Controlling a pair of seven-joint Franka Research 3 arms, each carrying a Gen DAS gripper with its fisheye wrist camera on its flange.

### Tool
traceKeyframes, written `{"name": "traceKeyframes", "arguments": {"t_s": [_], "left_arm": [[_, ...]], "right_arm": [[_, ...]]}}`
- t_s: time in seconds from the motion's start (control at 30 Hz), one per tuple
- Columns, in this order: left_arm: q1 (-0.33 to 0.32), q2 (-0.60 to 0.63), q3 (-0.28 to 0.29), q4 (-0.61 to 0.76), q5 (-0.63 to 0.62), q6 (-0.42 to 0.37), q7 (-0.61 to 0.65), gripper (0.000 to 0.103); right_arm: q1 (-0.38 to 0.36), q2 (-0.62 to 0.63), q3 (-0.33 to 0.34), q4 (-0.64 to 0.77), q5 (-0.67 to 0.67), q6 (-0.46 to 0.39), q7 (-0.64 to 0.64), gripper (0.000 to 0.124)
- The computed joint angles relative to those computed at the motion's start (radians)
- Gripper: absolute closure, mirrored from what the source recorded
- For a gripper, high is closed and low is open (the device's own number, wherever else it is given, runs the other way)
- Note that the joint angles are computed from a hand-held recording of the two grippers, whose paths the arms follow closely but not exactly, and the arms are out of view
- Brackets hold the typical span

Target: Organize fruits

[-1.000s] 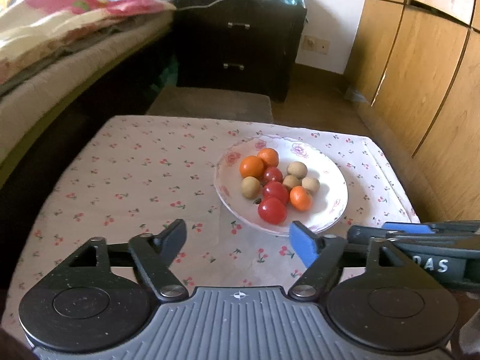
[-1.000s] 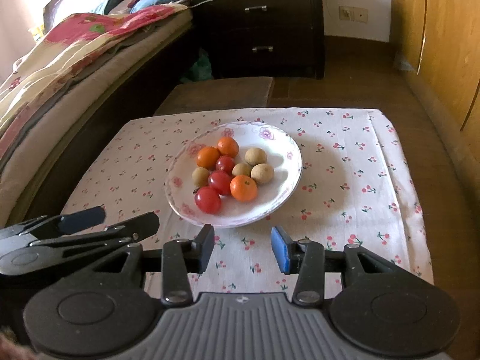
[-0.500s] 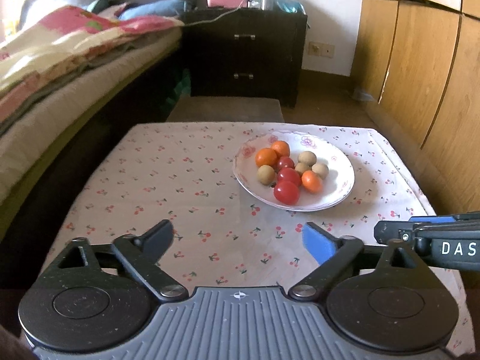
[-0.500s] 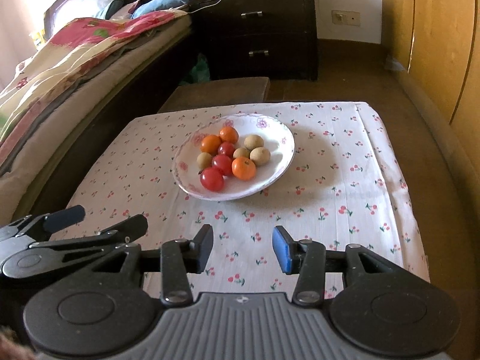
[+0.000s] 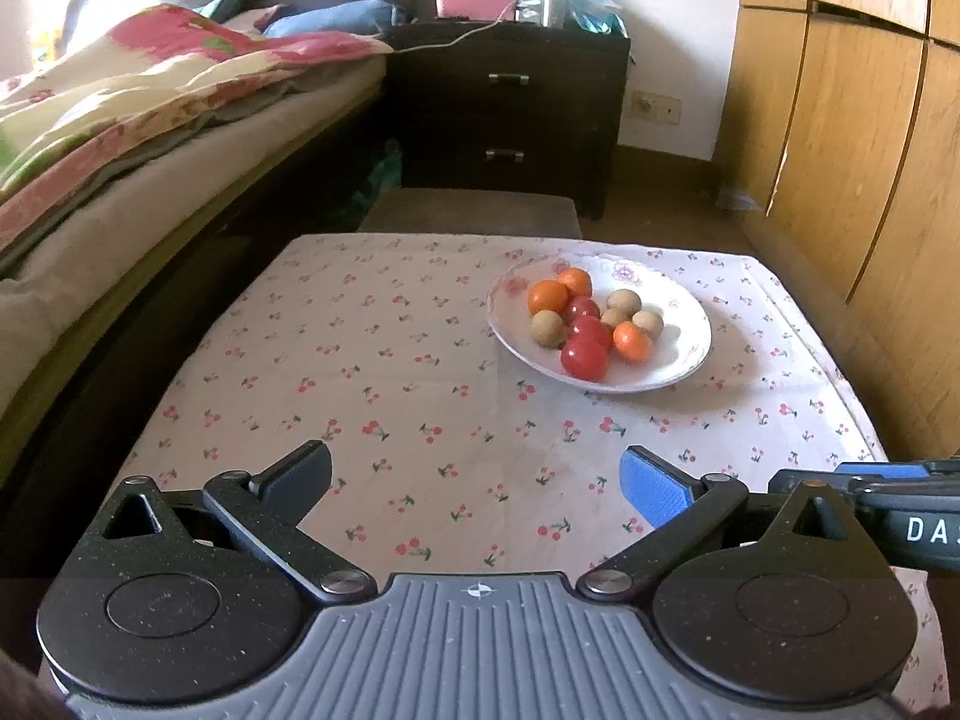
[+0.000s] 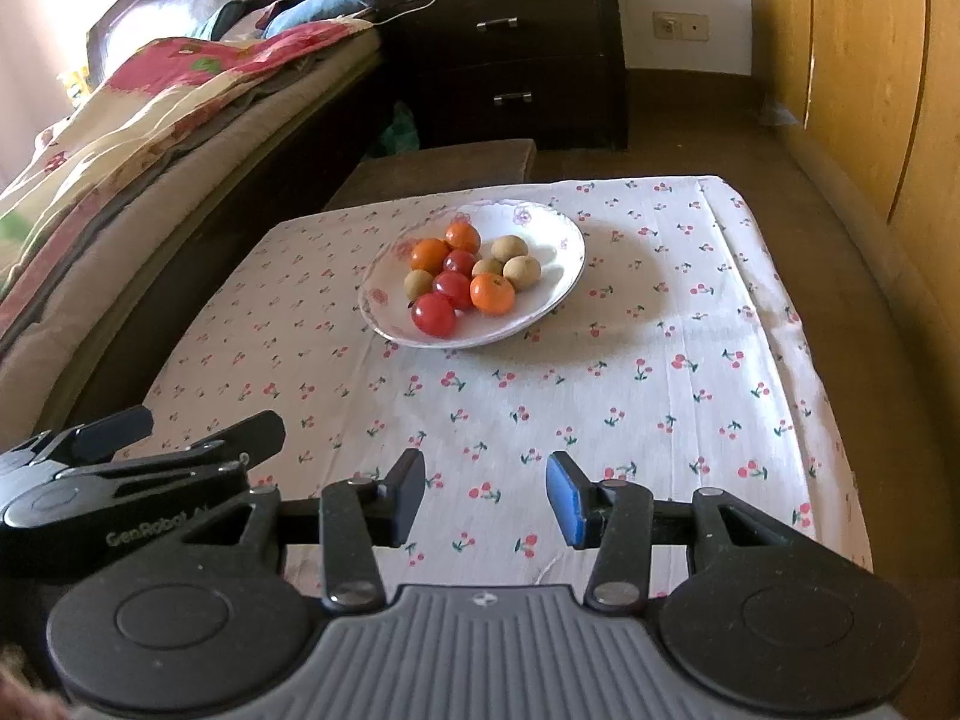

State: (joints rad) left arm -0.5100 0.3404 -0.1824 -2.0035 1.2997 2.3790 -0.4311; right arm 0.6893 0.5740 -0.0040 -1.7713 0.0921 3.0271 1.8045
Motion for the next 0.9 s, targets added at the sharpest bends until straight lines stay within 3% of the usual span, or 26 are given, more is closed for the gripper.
{"name": "traceKeyframes", "arguments": {"t_s": [0.9], "left_arm": [[-0.005, -0.051, -0.03, -0.065, -0.023, 0.017, -0.011, 0.0]], "right_arm": [[0.019, -0.06, 0.004, -0.1, 0.017, 0.046, -0.004, 0.075]]}}
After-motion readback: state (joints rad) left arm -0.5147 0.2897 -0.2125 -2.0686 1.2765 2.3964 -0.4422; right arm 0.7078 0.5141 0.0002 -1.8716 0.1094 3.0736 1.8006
